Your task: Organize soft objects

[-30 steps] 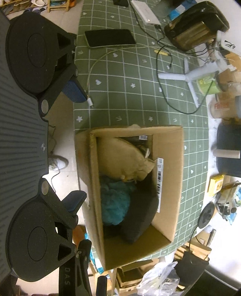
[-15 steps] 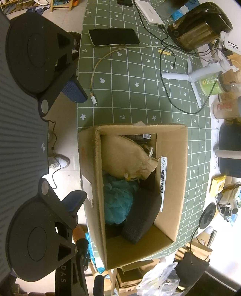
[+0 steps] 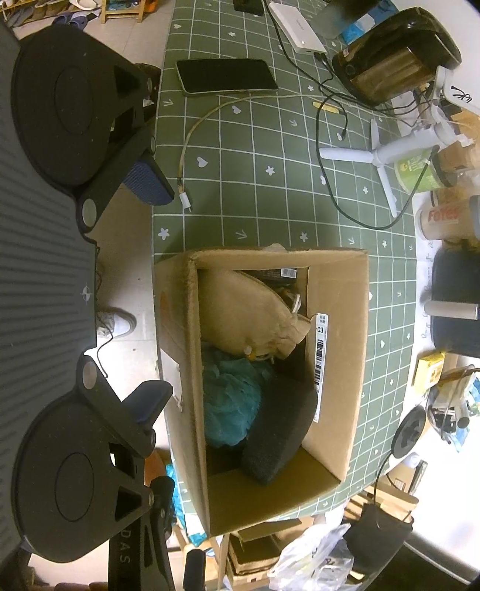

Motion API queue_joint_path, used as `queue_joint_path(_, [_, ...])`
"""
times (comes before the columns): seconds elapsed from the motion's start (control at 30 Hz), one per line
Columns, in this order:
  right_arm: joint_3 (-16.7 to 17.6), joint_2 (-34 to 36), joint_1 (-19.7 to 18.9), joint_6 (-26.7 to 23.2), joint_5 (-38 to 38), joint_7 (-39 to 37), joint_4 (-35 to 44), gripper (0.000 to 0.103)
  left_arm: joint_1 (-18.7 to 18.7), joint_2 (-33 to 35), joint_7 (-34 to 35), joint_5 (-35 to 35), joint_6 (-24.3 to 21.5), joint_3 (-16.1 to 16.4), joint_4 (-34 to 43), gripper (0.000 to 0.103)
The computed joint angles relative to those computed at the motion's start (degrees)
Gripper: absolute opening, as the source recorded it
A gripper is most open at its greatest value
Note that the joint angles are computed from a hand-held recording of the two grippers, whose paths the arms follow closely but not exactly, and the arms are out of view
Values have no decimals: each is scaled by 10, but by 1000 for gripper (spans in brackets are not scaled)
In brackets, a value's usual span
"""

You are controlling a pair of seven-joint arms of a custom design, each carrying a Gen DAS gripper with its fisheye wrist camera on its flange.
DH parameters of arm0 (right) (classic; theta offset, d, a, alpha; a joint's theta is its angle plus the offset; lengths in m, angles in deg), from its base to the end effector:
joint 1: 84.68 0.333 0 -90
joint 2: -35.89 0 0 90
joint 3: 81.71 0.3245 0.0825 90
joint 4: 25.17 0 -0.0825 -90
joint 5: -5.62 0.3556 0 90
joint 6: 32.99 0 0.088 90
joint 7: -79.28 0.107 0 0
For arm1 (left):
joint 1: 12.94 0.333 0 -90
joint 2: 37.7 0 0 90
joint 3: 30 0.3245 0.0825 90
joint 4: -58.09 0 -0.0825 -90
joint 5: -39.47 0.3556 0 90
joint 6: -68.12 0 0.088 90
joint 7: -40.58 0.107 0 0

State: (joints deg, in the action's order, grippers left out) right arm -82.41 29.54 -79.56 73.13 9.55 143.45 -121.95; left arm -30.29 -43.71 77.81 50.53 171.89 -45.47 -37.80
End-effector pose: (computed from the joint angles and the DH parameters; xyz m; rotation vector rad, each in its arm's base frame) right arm 0.5141 0.0447 0.6654 -2.5224 1.4659 -0.2746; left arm 0.4375 -0.2734 0.6648 -2.3484 1.6910 -0.3341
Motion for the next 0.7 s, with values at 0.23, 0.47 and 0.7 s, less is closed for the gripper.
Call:
queue_joint_path(0.23, [0, 0, 1, 0, -1, 2, 1, 103, 1, -2, -1, 1, -3, 1, 0, 103])
queue_joint_path(0.47, [0, 0, 2, 0, -1, 2, 1, 103, 1, -3, -3, 6, -5, 0, -1, 103])
queue_joint_path(0.7, [2, -3, 2, 2, -4, 7, 1, 103, 1, -1, 0, 7, -4, 0, 1, 103])
